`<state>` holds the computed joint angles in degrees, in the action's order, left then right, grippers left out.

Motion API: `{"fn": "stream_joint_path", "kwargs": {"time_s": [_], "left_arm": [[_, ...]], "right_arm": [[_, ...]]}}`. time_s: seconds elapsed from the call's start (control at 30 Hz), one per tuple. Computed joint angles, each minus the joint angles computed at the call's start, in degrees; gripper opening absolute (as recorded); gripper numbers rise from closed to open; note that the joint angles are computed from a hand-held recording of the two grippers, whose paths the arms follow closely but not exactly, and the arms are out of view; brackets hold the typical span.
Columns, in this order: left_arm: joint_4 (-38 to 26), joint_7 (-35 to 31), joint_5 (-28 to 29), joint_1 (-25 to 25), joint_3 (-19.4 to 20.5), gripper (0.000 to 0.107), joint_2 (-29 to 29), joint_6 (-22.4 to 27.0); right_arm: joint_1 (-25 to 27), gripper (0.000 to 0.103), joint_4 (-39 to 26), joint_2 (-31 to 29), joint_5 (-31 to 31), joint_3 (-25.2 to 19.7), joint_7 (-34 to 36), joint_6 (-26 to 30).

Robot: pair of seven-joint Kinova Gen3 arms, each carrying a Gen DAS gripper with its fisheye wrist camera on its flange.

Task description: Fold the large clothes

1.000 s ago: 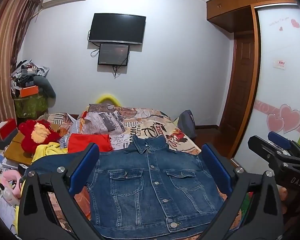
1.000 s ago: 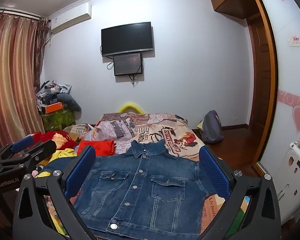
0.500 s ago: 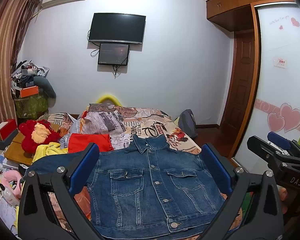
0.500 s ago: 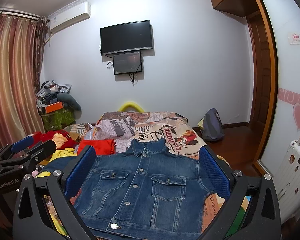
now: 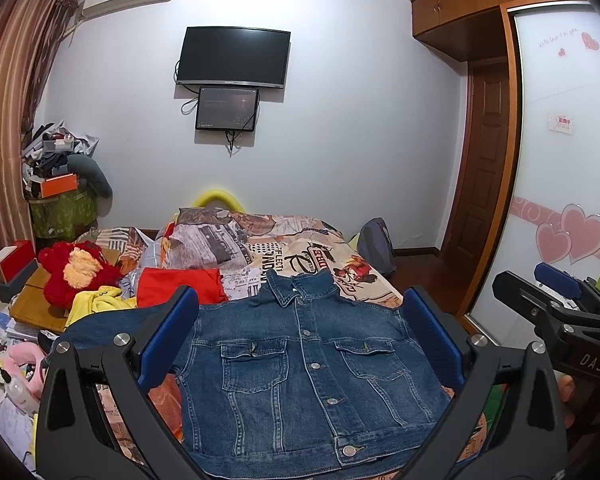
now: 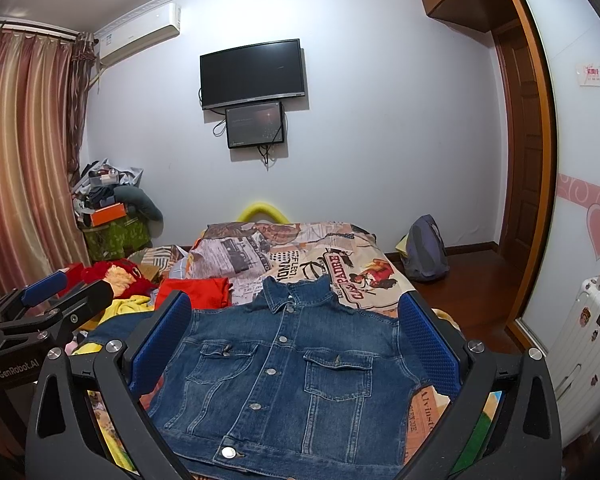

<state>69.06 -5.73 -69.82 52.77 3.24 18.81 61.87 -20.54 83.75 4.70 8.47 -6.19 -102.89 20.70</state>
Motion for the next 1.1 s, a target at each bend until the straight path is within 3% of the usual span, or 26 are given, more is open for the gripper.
{"fn": "stream_joint_path", "kwargs": {"time_s": [1.1], "left_arm": [[-1.44,-1.30,0.64,0.61,-0.71,0.103,1.00,0.71]], "right_arm": [[-0.19,0.103,-1.09,0.26,0.11,0.13,-0.14,1.31]]}}
